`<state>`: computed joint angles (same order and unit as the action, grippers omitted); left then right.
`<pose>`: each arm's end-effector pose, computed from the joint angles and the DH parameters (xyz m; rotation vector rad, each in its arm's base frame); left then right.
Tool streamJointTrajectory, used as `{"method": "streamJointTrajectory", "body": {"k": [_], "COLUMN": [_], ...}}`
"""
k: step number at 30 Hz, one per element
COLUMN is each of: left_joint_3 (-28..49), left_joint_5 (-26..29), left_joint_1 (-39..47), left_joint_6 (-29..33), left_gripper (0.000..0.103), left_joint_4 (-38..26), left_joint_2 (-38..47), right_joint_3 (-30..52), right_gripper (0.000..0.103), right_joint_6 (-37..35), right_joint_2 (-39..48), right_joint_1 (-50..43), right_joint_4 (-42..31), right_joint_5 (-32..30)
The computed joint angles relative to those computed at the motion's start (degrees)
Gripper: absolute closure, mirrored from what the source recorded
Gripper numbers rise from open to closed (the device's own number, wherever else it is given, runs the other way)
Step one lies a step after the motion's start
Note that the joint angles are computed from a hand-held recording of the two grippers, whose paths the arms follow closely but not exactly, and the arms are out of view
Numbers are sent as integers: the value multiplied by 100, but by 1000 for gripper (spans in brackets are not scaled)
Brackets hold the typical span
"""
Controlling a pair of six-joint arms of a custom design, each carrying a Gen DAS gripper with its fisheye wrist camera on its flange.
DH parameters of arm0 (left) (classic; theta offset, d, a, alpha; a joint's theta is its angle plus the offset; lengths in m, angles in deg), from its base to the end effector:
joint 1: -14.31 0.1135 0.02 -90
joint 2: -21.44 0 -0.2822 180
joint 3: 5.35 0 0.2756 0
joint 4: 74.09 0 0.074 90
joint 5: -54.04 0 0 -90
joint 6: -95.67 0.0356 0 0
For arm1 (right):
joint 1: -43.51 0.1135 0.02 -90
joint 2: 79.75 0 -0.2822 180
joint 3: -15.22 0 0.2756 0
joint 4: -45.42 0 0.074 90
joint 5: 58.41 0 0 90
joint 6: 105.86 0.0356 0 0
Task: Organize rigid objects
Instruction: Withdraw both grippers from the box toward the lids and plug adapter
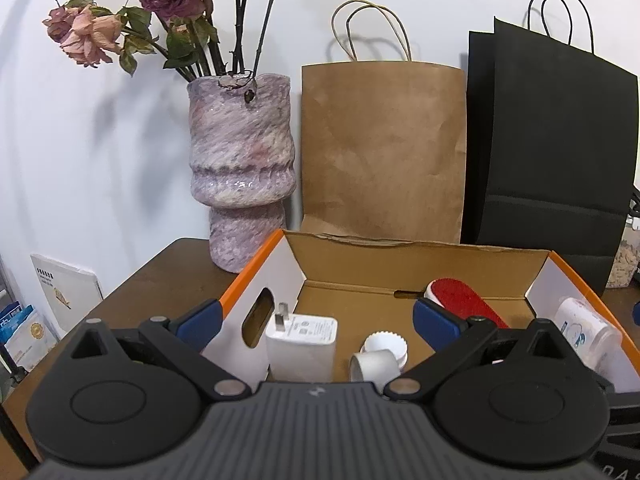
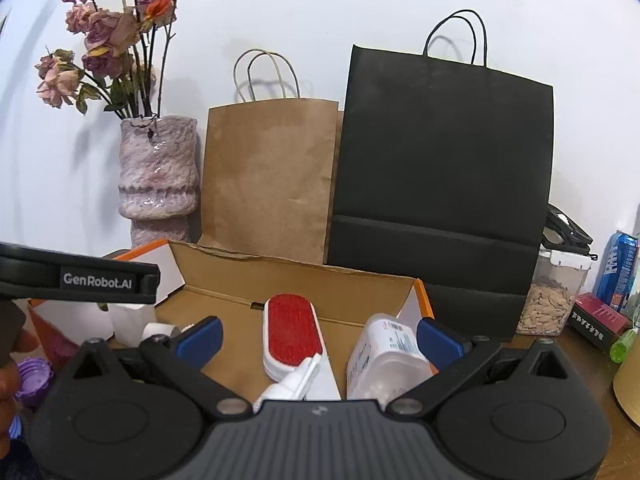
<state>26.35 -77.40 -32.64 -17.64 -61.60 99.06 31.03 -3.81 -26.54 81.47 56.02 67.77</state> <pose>0.1778 -0.1558 0.1357 0.0110 1.9965 -0.0005 0.1404 0.0829 0.1258 -0.0540 1.9431 -0.0686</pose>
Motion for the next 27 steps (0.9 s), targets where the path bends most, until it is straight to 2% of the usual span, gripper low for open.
{"method": "streamJointTrajectory", "body": {"k": [7,15,19,23,27], "left_joint_3": [-259,-592,-705,-810,-870], "left_joint_5": [-185,-489,-622,-878,-1082], "left_joint_1": [-262,-696,-884,-1236,-1565], "left_joint_6": [-175,-520,-704,-1088,-1564], "left_gripper": [0,0,0,0,0], "left_joint_4": [-324,-885,-1230,-1762,-2401], "left_joint_2": [-424,-1033,-1354,-1653,-1933], "right_joint_3": [-105,-113,-37,177,462], "right_gripper": [0,0,0,0,0], "right_joint_6": [380,1149,1884,3025,4667], "right_joint_2": [-871,-1792,-2163,-1993,-1427], "right_joint_1": [676,1641,2386,3163,3974], "right_joint_4": [-1028,-2519,-3584,-4637,-5834], "right_joint_5": [582,1403,1967,2480,2855]}}
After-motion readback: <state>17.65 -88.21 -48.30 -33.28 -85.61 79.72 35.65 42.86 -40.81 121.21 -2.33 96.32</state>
